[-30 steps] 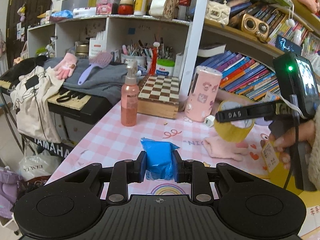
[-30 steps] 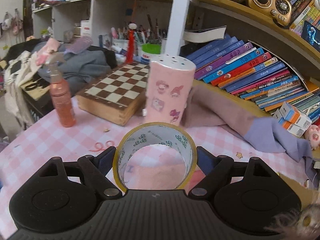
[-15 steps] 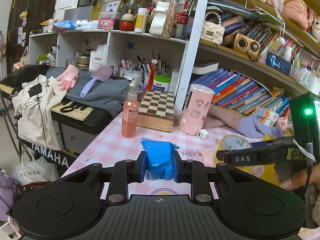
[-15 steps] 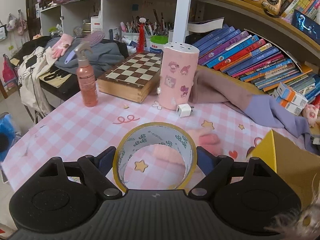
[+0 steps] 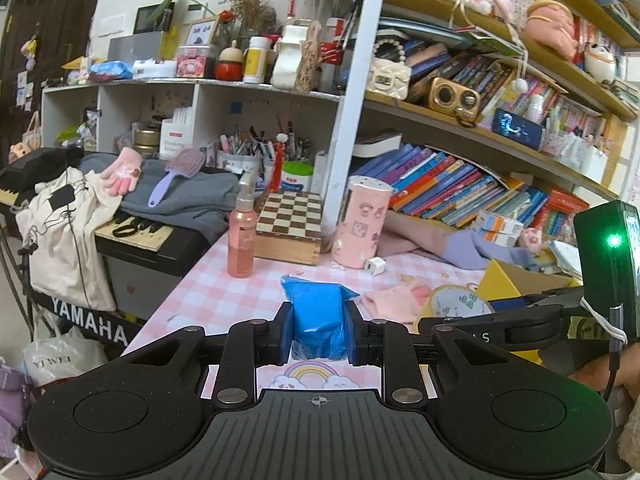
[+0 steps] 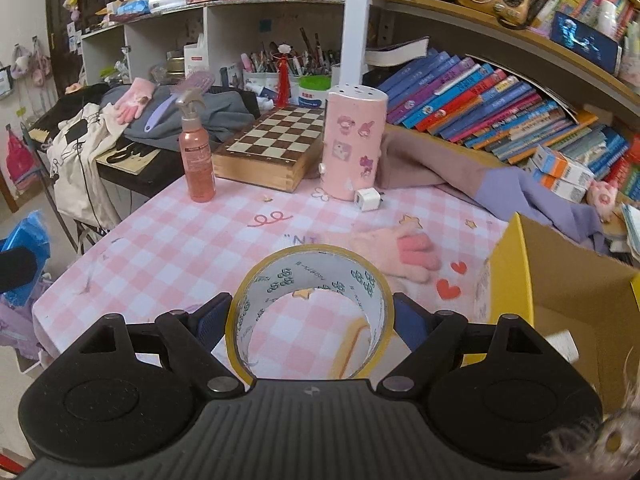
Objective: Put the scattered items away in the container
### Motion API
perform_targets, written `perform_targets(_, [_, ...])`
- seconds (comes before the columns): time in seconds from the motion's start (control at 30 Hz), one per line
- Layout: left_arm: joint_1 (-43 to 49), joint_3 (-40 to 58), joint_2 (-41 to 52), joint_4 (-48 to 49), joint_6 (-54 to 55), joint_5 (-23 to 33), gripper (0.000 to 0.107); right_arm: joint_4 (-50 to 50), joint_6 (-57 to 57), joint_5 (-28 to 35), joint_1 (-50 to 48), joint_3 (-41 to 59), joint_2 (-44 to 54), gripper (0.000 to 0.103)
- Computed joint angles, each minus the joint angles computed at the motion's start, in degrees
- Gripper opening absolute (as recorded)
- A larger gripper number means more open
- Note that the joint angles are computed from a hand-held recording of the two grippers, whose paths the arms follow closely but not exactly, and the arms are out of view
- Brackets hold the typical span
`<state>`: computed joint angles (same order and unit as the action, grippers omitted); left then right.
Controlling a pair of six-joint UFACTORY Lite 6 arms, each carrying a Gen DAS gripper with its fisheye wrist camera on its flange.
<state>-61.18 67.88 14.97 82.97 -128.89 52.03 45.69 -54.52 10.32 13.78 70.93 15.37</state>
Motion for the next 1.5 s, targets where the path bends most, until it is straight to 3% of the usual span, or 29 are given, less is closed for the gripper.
perform_targets(0.4, [-5.2,1.1,0.2,2.3,-0.7,-1.8,0.024,6.4,-4.7,-0.7,-4.8,-20.4,-18.6,0.083])
perform_targets(0.93, [-5.1,15.5,10.2,4.4,5.4,-13.0,0.024,11.1,-11.1,8.5,-23.8,-35.0,-38.0,0.083])
perform_targets(1.2, [-4.5,28.7,19.8,-1.5,15.7,-19.0,0.023,14.6,-19.2,14.9,-37.2,-36.7,-40.2,0.083])
perform_targets(1.5, [-3.9,49.0,33.1,-20.0,41.2,-22.2,0.023,18.0,-26.1,18.8,-47.2,-34.9,-37.2,0.083])
